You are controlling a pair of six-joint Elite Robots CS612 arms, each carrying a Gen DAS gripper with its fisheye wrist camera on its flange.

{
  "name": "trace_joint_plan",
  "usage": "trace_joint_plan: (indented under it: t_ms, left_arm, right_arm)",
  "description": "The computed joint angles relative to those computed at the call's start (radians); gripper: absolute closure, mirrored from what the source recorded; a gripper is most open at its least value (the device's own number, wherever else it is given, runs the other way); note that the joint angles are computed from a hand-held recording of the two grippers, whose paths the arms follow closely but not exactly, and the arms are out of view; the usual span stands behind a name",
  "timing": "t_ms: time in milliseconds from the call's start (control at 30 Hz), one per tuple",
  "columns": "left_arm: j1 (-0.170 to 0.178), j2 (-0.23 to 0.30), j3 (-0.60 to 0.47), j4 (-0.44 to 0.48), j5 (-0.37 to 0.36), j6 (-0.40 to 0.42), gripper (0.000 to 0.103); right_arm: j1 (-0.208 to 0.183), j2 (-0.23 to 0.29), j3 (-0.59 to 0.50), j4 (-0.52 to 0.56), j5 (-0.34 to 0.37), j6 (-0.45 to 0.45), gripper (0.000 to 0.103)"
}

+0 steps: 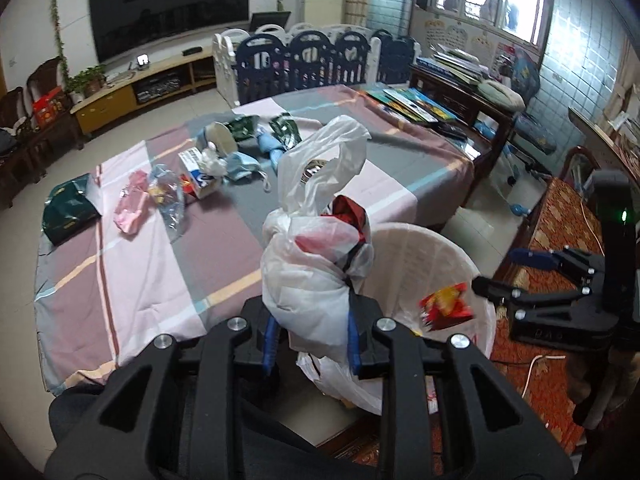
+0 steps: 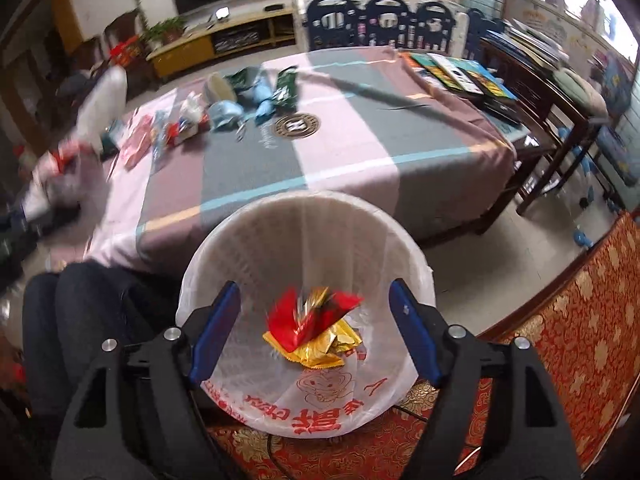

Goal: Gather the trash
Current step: 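Lower the white plastic bag into the bin and open the left tool, then grasp the pink bag with the left tool while the right tool grasps the clear plastic bag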

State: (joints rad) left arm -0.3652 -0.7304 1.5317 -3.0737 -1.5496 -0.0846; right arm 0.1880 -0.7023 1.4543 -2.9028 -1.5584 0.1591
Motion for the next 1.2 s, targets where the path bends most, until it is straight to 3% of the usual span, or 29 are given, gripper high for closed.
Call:
trace_joint_plan:
  t_ms: [67, 167, 200, 233, 267, 300, 400, 533, 600, 767, 867, 933, 1067, 1200]
  left_arm:
    - [0.000, 0.013, -0.020, 0.048, -0.066, 0.043, 0.075]
    - [0.004, 0.039, -0.060, 0.146, -0.229, 0.118, 0.070]
    - [0.003, 0.046, -0.071, 0.178, -0.269, 0.154, 0.057]
    - [0.001, 0.053, -0.083, 0.214, -0.301, 0.195, 0.031]
    - [-0.006, 0.057, -0.084, 0.221, -0.301, 0.212, 0.020]
    - [-0.011, 0.060, -0.085, 0.218, -0.293, 0.225, 0.013]
    - [-0.012, 0.068, -0.091, 0.222, -0.285, 0.226, 0.012]
    - [0.016, 0.092, -0.125, 0.196, -0.221, 0.118, 0.012]
    - [0.034, 0.110, -0.152, 0.182, -0.129, 0.038, 0.012]
    - [0.099, 0.179, -0.282, 0.245, 0.122, -0.153, 0.013]
    - [0.139, 0.240, -0.394, 0.287, 0.226, -0.200, 0.015]
    - [0.164, 0.300, -0.513, 0.373, 0.293, -0.208, 0.015]
    - [0.204, 0.428, -0.754, 0.529, 0.320, -0.196, 0.014]
    - [0.229, 0.509, -0.903, 0.616, 0.207, -0.179, 0.014]
  right_arm:
    - [-0.016, -0.009, 0.013, -0.036, 0.005, 0.073, 0.027]
    - [-0.035, -0.022, 0.037, -0.102, 0.005, 0.172, 0.027]
    - [-0.041, -0.026, 0.044, -0.124, 0.002, 0.199, 0.027]
    - [-0.045, -0.029, 0.051, -0.143, -0.001, 0.220, 0.027]
    - [-0.048, -0.031, 0.053, -0.152, -0.003, 0.230, 0.026]
    - [-0.049, -0.032, 0.055, -0.158, -0.006, 0.237, 0.023]
    - [-0.051, -0.028, 0.054, -0.167, -0.016, 0.251, 0.022]
    - [-0.052, -0.007, 0.029, -0.154, 0.012, 0.269, 0.022]
    - [-0.048, 0.007, 0.008, -0.128, 0.019, 0.261, 0.022]
    - [-0.034, 0.049, -0.063, -0.041, 0.030, 0.238, 0.022]
    - [-0.030, 0.072, -0.102, -0.001, 0.044, 0.237, 0.022]
    - [-0.027, 0.084, -0.125, 0.024, 0.052, 0.234, 0.022]
    - [-0.021, 0.106, -0.168, 0.073, 0.057, 0.227, 0.022]
    - [-0.015, 0.128, -0.212, 0.126, 0.059, 0.225, 0.022]
